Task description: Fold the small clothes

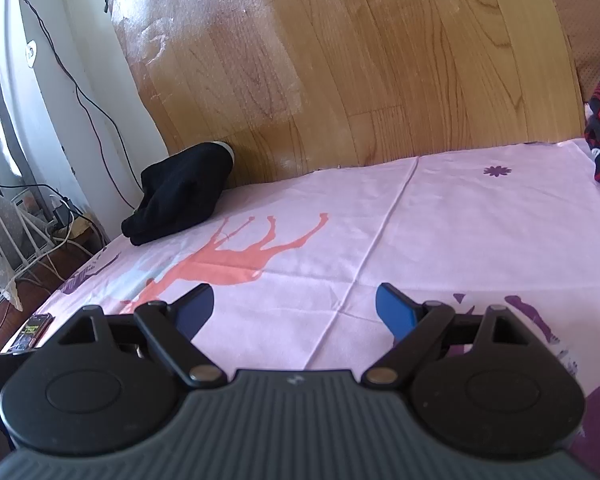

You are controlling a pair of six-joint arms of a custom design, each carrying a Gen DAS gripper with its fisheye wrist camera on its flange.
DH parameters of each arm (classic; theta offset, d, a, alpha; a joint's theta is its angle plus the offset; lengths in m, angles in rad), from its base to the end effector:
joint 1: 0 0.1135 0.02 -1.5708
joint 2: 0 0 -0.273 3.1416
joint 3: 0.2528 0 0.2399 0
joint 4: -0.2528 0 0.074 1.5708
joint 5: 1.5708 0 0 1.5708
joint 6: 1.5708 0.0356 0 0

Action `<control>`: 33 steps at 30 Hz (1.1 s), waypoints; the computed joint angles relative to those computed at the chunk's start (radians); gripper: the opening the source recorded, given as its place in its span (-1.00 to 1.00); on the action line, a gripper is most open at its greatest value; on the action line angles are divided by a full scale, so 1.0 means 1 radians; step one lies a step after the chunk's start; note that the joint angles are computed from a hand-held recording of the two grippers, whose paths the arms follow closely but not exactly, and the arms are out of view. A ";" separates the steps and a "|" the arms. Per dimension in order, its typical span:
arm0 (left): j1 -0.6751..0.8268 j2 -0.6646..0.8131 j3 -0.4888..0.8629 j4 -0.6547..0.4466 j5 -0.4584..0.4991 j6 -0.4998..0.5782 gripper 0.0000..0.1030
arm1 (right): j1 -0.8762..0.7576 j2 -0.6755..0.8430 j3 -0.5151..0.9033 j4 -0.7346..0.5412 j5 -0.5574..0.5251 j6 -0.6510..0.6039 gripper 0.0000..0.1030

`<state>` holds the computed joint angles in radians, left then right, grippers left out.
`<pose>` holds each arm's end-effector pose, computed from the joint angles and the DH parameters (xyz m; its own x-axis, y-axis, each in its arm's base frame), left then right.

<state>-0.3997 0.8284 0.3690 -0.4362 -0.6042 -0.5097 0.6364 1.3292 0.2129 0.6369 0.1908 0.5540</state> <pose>0.1320 -0.0338 0.1848 -0.6243 -0.1721 -0.7620 -0.3568 0.9306 0.0821 0.1707 0.1177 0.1460 -0.5513 0.2349 -0.8006 -0.1860 0.9008 0.3924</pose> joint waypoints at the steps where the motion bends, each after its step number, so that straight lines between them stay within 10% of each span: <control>1: -0.001 0.000 0.000 0.002 0.003 0.002 1.00 | 0.002 0.000 -0.002 0.003 0.003 0.001 0.75; 33: -0.047 -0.086 0.099 -0.200 0.086 -0.034 1.00 | 0.013 -0.031 -0.027 0.036 0.028 0.009 0.76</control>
